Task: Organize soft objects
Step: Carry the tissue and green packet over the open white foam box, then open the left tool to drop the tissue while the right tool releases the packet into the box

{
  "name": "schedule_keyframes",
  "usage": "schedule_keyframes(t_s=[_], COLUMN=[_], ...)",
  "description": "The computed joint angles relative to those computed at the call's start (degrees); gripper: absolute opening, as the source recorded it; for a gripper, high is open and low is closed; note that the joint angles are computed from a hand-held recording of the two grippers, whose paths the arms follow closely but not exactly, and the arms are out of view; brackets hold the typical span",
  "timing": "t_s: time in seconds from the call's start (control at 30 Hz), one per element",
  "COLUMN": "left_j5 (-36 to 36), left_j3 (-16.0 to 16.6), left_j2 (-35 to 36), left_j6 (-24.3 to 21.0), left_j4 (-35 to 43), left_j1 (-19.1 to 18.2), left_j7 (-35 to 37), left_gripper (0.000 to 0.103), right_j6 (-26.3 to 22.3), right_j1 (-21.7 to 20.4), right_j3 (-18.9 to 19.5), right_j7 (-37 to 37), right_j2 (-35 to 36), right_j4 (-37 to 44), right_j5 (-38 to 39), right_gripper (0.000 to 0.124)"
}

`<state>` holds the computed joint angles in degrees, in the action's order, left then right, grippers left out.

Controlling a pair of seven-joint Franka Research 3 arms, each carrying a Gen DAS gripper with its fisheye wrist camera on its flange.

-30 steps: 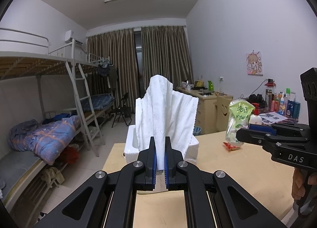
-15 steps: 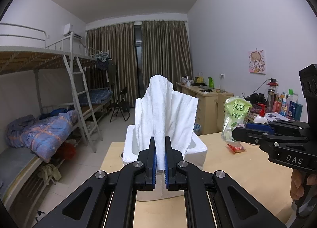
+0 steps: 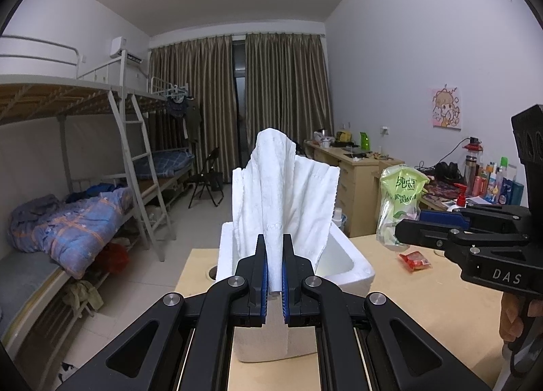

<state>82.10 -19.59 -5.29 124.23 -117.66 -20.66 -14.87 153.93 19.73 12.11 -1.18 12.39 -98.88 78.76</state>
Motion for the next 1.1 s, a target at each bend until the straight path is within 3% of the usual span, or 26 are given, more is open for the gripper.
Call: schedule_keyframes(t_s=[0.73, 1.1], left_j5=[1.92, 0.84], left_j3=[4.15, 6.07], left_j2=[4.89, 7.06], left_j6=[7.86, 11.41], left_j4=[4.22, 5.50], left_j1=[3.69, 4.10], left_j7=[0.61, 1.37], left_gripper=[0.006, 0.006], right_j6=[0.70, 0.51], right_j1=[-0.14, -0.79], right_j3=[3.17, 4.15], right_j7=[14.50, 20.60], right_j2=[10.93, 13.22], right_j4=[13.35, 15.81], right_j5=[-18.51, -25.46], right_gripper=[0.030, 0.029])
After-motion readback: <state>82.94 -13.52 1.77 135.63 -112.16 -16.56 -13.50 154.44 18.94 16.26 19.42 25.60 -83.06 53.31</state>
